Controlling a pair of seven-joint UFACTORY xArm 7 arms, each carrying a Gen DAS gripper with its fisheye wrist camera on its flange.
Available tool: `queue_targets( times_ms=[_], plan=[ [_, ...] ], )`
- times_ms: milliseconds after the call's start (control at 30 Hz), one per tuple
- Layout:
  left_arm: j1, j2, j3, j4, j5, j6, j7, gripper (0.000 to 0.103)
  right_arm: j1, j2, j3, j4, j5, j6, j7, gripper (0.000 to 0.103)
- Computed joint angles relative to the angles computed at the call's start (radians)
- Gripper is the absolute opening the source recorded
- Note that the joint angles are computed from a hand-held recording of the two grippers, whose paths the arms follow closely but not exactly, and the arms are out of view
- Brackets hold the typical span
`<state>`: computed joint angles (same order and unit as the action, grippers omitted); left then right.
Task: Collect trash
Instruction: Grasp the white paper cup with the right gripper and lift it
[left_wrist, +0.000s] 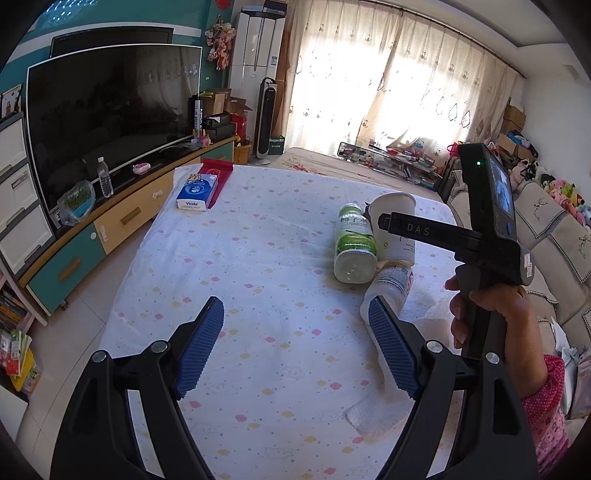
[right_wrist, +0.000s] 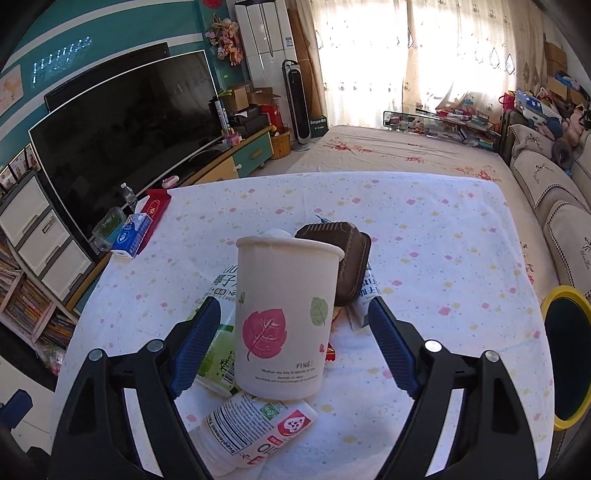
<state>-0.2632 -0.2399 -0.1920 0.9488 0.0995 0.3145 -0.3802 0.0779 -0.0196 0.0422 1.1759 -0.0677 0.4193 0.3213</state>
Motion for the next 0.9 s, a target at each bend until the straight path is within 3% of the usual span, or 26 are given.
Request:
queue_targets(
  times_ms=[100,233,567,733,900],
  plan=[
    [-0.003,0.007,0.004,-0.002,-0.005,-0.007,0.007,0.08,0.0,0.017,-0.002,0.012,0.041,0.011,-0.026,0.054],
    [-0.006,0.019,0.007,0.004,-0.01,-0.007,0.012,0.08,0.002,0.009,-0.001,-0.007,0.025,-0.01,-0.017,0.05],
    [-0.008,0.032,-0.007,0.019,0.018,-0.008,-0.004,0.08,-0.034,-0.105,0.002,-0.1,-0.082,-0.089,0.056,0.049],
    [-0.017,0.046,-0.016,0.03,0.029,-0.007,-0.012,0.08,-0.103,-0.177,0.006,-0.157,-0.177,-0.106,0.109,0.049],
    [-0.029,0.067,-0.023,0.047,0.045,-0.009,-0.021,0.08,-0.177,-0.231,-0.025,-0.214,-0.196,-0.106,0.106,0.05]
  ],
)
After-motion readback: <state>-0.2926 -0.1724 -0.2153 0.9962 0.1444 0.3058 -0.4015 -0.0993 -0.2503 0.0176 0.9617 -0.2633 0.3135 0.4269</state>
